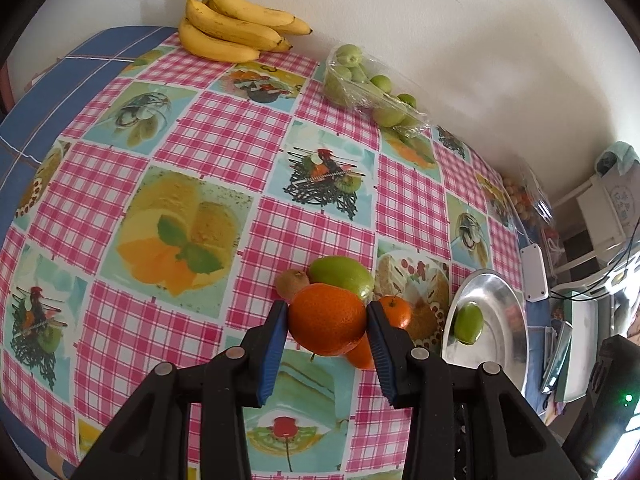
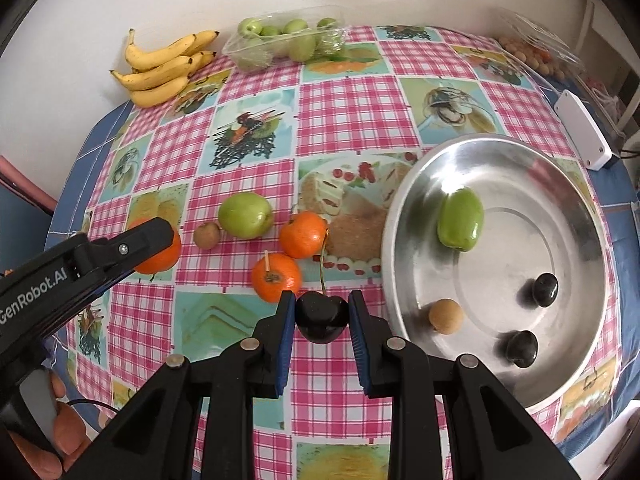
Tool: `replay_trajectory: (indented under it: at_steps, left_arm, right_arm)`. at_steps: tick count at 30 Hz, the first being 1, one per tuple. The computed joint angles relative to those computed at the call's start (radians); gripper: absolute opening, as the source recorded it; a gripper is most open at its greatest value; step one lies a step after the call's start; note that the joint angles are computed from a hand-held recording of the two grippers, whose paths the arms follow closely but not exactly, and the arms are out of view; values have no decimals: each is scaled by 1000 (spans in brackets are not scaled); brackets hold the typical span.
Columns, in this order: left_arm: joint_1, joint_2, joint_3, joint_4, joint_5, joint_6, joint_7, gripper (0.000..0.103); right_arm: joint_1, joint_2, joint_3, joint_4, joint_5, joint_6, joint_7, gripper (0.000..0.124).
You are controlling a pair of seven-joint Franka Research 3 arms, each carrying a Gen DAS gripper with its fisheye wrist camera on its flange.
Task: Organize fruits
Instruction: 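Carry the orange and the cherry over the steel bowl with both tools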
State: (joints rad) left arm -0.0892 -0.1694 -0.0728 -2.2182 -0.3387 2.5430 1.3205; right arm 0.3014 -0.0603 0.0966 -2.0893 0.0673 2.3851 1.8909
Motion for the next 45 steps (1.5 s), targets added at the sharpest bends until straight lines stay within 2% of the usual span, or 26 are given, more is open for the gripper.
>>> replay_trajectory:
  at_steps: [35,45]
  left_arm:
    - [-119,108,-112,115,27,-29,31,42]
    - [-133,136,-129,135,39,-32,29,42]
  right_arm:
    - [-151,-95,-67,-112,16,-26,39,28]
    - [-178,-122,-69,-136,19,-36,49,28]
